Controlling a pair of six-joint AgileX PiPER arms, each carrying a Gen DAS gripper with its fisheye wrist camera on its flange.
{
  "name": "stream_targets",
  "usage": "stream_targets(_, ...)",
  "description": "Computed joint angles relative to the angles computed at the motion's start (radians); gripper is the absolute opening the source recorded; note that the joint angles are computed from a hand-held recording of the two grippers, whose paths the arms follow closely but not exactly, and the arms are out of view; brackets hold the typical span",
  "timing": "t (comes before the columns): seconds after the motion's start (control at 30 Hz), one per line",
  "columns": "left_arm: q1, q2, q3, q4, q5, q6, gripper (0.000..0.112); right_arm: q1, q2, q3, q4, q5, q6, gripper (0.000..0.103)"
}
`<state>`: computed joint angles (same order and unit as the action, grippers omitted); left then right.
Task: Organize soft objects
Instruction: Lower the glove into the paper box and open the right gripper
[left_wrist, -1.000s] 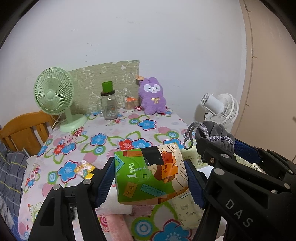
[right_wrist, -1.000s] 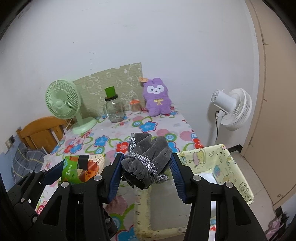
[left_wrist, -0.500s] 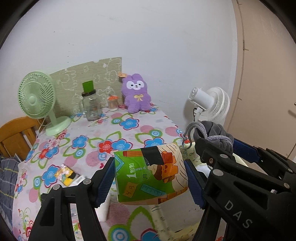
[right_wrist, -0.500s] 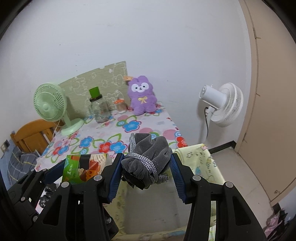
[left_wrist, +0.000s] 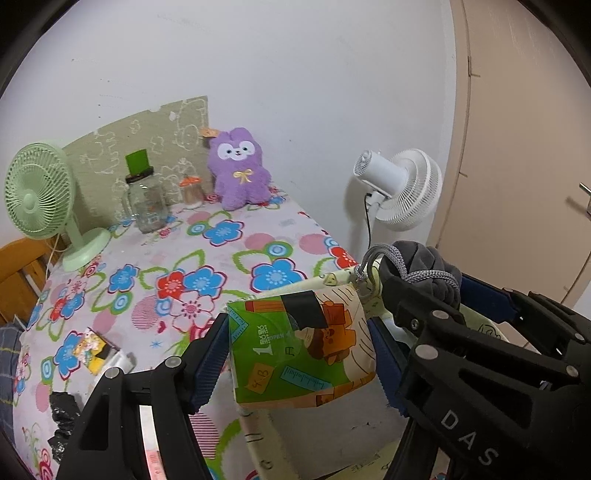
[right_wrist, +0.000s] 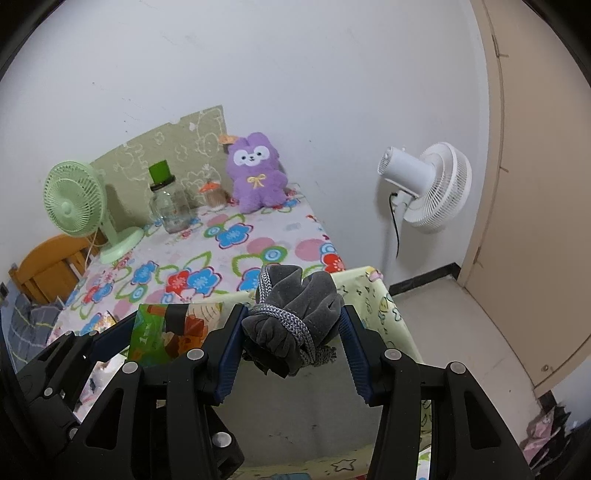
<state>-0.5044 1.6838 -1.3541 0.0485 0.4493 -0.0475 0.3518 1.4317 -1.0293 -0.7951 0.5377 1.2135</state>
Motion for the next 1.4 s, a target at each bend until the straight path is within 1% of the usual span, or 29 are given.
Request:
stream_targets(0.17,-0.008,0.038,-0.03,-0.037,0.027,0.034,0.078,-0.03,0.015,0.009,0.033,-0.023,-0.033,0.054)
stream_targets(0.33,-0.015,0.046,-0.046,0.005,0.059,-0.012,0.08,-0.057,0.024,0.015,0.102,-0.065,-0.092,0.054)
stream_targets(0.4,-0.007,0.05,-0.056,-0.015,0.081,-0.004,0.081,-0.062,0.026,0.015,0.121,-0.08,-0.112,0.054)
stream_targets(0.5,0.001,0.047,-0.053,-0.041,0.082,0.022,0.081,-0.069,0.028,0.014,0.169,-0.104,-0.165,0.054)
stream_targets(0.57,0.006,0.048,-0.056,-0.064,0.085,0.046,0.083,-0.066,0.03,0.01,0.169,-0.104,-0.171,0.056)
stream_targets(0.6,0.01,0.048,-0.056,-0.093,0.087,0.077,0.087,-0.064,0.03,0.008,0.168,-0.102,-0.174,0.057)
stream_targets(0.63,0.012,0.044,-0.051,-0.12,0.083,0.107,0.092,-0.061,0.028,0.008,0.17,-0.1,-0.18,0.062)
stream_targets(0.67,0.016,0.037,-0.041,-0.15,0.073,0.134,0.095,-0.058,0.028,0.005,0.181,-0.096,-0.195,0.073)
stream_targets(0.73,0.014,0.022,-0.024,-0.121,0.054,0.103,0.101,-0.04,0.023,0.003,0.13,-0.07,-0.139,0.082)
stream_targets(0.8,0.016,0.022,-0.029,-0.122,0.063,0.103,0.102,-0.021,0.016,0.008,0.067,-0.052,-0.08,0.083)
stream_targets(0.9,0.021,0.014,-0.026,-0.128,0.076,0.11,0.102,-0.01,0.017,-0.002,0.072,-0.03,-0.088,0.083)
stream_targets(1.1,0.022,-0.016,0.001,-0.106,0.07,0.088,0.103,0.01,0.011,-0.014,0.083,-0.008,-0.096,0.084)
stream_targets(1.4,0.045,-0.076,0.043,-0.099,0.058,0.091,0.103,0.079,-0.002,-0.034,0.024,0.051,-0.022,0.087)
